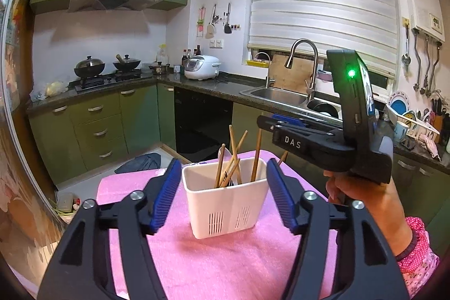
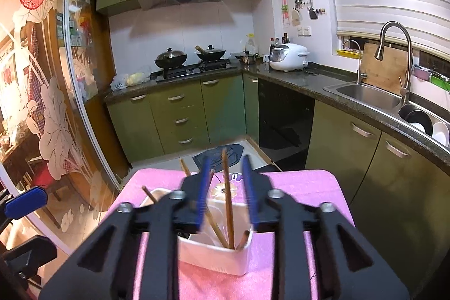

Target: Organize utensils

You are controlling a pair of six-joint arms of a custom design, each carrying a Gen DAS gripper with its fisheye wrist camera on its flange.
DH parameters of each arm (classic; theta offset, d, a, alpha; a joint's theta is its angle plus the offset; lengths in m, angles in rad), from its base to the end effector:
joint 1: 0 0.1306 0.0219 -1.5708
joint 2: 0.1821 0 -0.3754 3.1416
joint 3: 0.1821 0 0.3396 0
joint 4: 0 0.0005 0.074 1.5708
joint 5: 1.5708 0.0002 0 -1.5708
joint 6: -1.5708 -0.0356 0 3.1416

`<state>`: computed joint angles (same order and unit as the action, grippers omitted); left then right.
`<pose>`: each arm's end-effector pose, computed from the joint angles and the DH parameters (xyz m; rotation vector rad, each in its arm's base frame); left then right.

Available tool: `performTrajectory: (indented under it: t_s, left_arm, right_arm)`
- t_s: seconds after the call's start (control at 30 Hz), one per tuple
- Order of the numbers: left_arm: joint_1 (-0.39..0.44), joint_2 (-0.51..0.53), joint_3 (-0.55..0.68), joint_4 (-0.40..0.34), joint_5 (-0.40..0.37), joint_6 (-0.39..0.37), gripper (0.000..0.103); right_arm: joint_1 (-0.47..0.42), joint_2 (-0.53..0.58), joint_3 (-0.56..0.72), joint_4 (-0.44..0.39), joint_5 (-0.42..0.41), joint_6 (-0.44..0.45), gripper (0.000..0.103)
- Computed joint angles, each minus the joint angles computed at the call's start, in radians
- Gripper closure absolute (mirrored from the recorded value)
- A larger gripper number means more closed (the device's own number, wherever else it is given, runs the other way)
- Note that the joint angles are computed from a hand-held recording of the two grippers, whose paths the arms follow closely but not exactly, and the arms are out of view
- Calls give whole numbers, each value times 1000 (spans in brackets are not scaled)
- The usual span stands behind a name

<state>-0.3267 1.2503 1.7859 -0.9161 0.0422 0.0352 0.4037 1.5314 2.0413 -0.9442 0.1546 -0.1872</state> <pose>0.3439 -0.1187 0.6349 0.3126 1.9362 -0.2797 0.4352 0.1794 0.6218 -0.1180 2.0031 0.2241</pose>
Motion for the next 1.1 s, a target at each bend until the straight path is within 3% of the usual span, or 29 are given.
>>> performTrajectory:
  t_s: [0.13,0.2,0.37,0.6,0.87,1.1]
  left_arm:
    - [-11,-39,-46,12,-27,16,28]
    - [-26,-69,-81,22,-49,25,22]
    - [-73,-155,-186,56,-113,28,11]
    - [-133,-237,-291,34,-158,85,7]
    - [-203,-284,-342,-26,-231,137,7]
    - [-251,-334,-358,-24,-298,136,7]
  right_arm:
    - [9,-57,-70,26,-3,-10,63]
    - [23,-132,-163,77,6,-15,49]
    - [76,-347,-410,157,58,-29,35]
    - [195,-614,-672,126,186,-105,5]
    - [374,-748,-781,8,349,-229,4]
    - [427,-791,-778,-61,398,-287,4]
